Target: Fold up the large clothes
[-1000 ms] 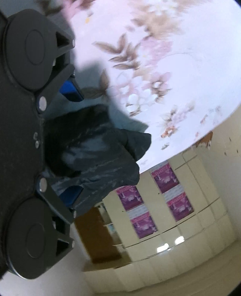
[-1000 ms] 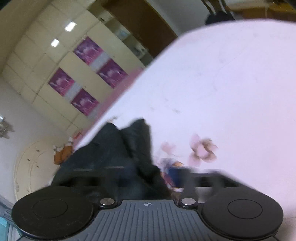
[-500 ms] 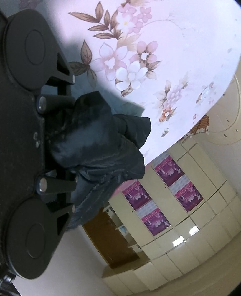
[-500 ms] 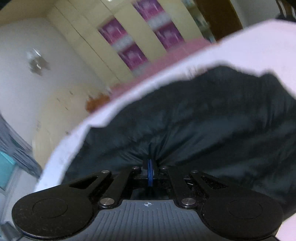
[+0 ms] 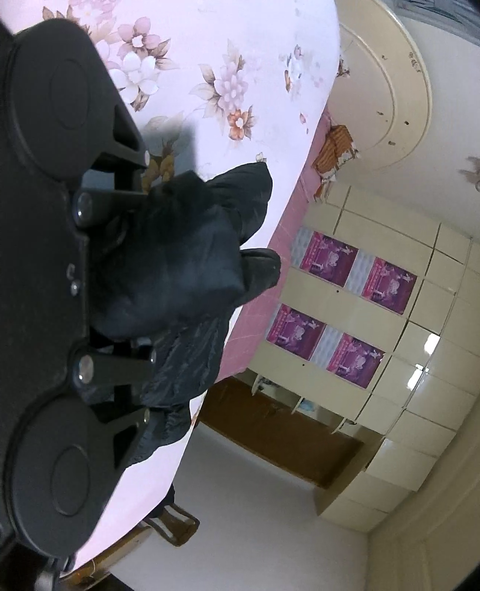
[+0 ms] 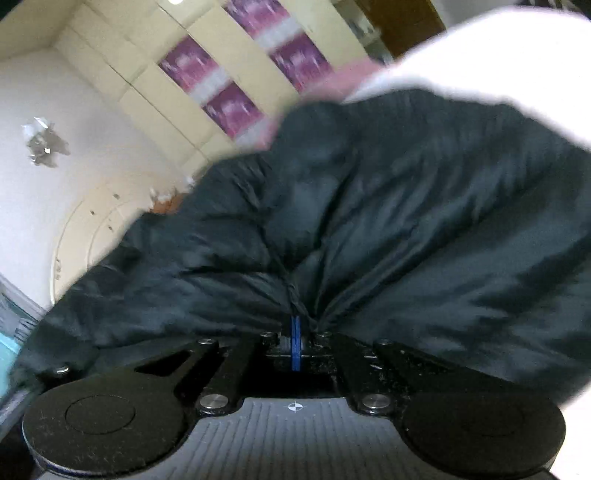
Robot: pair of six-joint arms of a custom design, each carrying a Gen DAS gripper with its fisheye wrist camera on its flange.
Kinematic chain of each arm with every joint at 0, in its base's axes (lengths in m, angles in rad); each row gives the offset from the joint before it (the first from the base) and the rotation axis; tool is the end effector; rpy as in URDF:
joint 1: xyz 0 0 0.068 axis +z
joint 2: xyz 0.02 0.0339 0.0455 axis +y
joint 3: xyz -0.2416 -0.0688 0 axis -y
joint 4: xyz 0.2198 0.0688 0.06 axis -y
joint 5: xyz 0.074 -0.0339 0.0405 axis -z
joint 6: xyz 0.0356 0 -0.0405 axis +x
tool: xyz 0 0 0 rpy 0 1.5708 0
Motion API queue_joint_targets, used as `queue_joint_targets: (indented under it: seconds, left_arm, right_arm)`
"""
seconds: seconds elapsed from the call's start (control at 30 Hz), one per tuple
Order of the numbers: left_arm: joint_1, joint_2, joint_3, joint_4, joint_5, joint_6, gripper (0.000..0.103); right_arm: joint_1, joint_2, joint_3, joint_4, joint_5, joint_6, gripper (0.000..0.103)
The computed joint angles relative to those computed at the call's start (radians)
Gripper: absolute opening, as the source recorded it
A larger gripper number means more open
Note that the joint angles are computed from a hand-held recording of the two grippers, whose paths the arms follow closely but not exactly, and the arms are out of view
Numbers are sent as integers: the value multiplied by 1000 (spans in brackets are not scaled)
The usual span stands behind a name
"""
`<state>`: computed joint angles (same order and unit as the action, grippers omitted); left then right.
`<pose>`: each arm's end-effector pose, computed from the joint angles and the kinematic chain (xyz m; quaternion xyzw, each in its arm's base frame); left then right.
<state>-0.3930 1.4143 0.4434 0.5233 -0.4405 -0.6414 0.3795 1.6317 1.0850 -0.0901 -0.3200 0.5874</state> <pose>0.2383 -0.0824 0.1586 -0.2178 0.8052 -0.0962 0.5431 0.3120 0.1365 0.2275 0.0201 0.8842 0.3326 0.3274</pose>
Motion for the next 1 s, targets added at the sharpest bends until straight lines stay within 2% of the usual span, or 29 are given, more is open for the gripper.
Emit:
queue_joint_targets:
  seconds: [0.03, 0.1, 0.13, 0.2, 0.37, 0.5, 0.57, 0.7, 0.73, 0.8, 0.83, 0.87, 0.9, 1.0]
  left_arm:
    - [7, 8, 3, 5, 8, 11, 36]
    - [5, 7, 5, 8, 13, 22, 36]
    - [-13, -7, 1, -1, 2, 23, 35]
    - [-58, 1, 18, -1, -27, 35, 36]
    - [-194, 51, 95, 3, -111, 164, 36]
    - [-282, 166, 238, -46, -194, 269, 36]
    - [-310, 222, 303, -61, -237, 298, 36]
    - [-364, 314, 468, -191, -318, 320, 36]
    - [-376, 340, 508, -214, -336, 321, 36]
    - [-401, 389, 586, -263, -368, 324, 36]
    - [-411, 411, 623, -284, -372, 319, 36]
    - [-413, 440, 670, -311, -366, 330, 36]
    - [-422, 467, 706, -323, -368, 340, 36]
    - [-432, 547, 832, -387, -311, 331, 36]
  right_arm:
    - [-3, -37, -21, -9, 6, -7, 0]
    - [-43, -93, -97, -8, -49, 1, 0]
    - [-59, -73, -98, -7, -100, 12, 0]
    - [-54, -15, -94, -41, -136, -17, 0]
    - [-71, 119, -131, 117, -198, 92, 0]
    - [-90, 187, -45, 62, -260, 37, 0]
    - [-161, 115, -83, 35, -313, -24, 0]
    - [-362, -132, -248, 80, -343, -180, 0]
    - [-431, -174, -268, 84, -326, -201, 0]
    - [-513, -194, -258, 71, -210, -238, 0]
    - [-536, -148, -212, 38, -148, -268, 0]
    - [-553, -80, -151, 0, -157, -272, 0]
    - [-572, 3, -89, -37, -218, -262, 0]
    - [-554, 101, -63, 4, -318, -232, 0]
